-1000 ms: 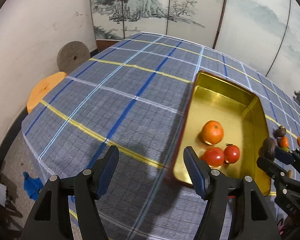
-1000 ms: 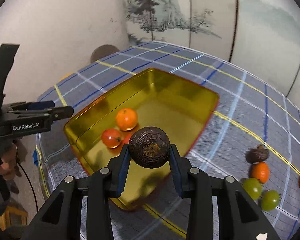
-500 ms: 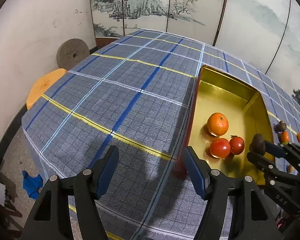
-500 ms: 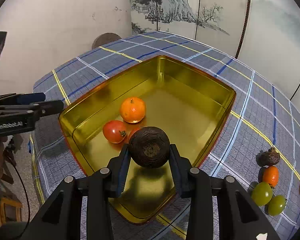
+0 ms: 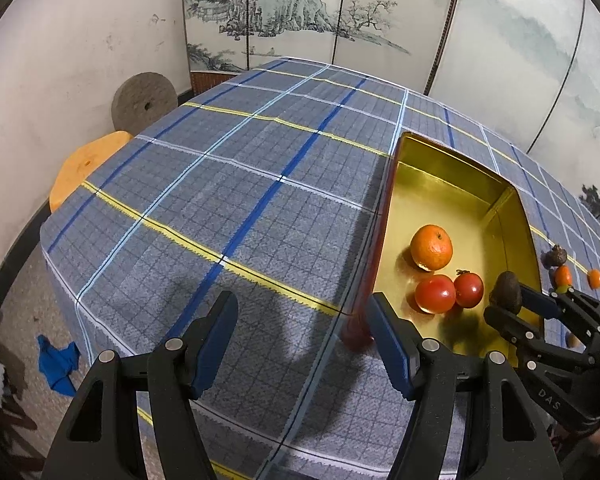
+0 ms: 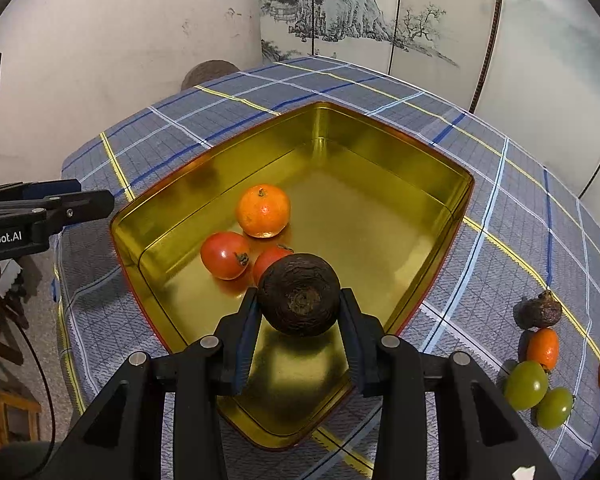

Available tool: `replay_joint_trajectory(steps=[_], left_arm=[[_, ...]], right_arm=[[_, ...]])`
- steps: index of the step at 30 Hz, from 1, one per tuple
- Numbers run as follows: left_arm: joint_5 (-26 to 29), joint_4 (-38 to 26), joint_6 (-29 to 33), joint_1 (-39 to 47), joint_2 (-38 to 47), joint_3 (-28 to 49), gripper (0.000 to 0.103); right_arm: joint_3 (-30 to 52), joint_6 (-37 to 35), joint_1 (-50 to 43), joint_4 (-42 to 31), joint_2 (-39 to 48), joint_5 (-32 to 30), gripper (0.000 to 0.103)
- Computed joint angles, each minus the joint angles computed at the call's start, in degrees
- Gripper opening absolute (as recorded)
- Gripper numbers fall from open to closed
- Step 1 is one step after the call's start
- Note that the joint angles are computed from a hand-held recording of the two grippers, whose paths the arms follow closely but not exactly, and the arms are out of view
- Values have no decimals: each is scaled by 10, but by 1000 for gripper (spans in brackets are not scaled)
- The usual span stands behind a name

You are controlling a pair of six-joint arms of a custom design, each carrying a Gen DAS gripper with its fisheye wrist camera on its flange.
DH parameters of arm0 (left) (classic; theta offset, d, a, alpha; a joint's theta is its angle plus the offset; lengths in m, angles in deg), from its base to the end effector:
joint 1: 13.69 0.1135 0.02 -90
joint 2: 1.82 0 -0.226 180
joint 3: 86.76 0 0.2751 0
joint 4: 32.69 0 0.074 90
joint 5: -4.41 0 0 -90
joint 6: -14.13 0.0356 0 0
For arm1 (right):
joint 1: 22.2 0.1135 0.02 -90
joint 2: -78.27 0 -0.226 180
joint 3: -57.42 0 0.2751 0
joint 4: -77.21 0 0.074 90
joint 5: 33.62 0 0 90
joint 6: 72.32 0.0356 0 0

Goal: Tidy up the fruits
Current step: 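Carry the brown fruit over the tin and release it with the right gripper, then move the right gripper to the kiwi and grasp it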

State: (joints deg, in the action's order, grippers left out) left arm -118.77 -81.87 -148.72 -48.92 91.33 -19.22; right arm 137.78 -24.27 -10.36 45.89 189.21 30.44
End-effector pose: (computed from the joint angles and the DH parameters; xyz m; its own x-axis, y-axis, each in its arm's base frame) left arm 0.2626 -0.1616 0.1201 -0.5817 -0.5683 -0.5820 -0.6454 0.7579 -0.0950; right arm 0.3761 0.0948 0.0911 -0.3840 -0.6947 -0.6083 -0.8643 0.5021 -0.0279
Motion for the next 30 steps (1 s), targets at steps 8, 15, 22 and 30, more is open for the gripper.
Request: replay_joint_trajectory(steps=[8,15,22,30], left_arm=[[2,-2,-1,-6,6,7,68],[3,-7,5,-12,20,26,68],[-3,-3,22,-21,34,52,68],[4,15,62,-32,76,104,68]], right_arm=[[1,-1,0,-2,0,0,37],[-2,0,-6,-4,-7,-12,38],[-17,4,-31,-6,-40,-39,38],[-6,-3,-124,-14,-48,-57,38]])
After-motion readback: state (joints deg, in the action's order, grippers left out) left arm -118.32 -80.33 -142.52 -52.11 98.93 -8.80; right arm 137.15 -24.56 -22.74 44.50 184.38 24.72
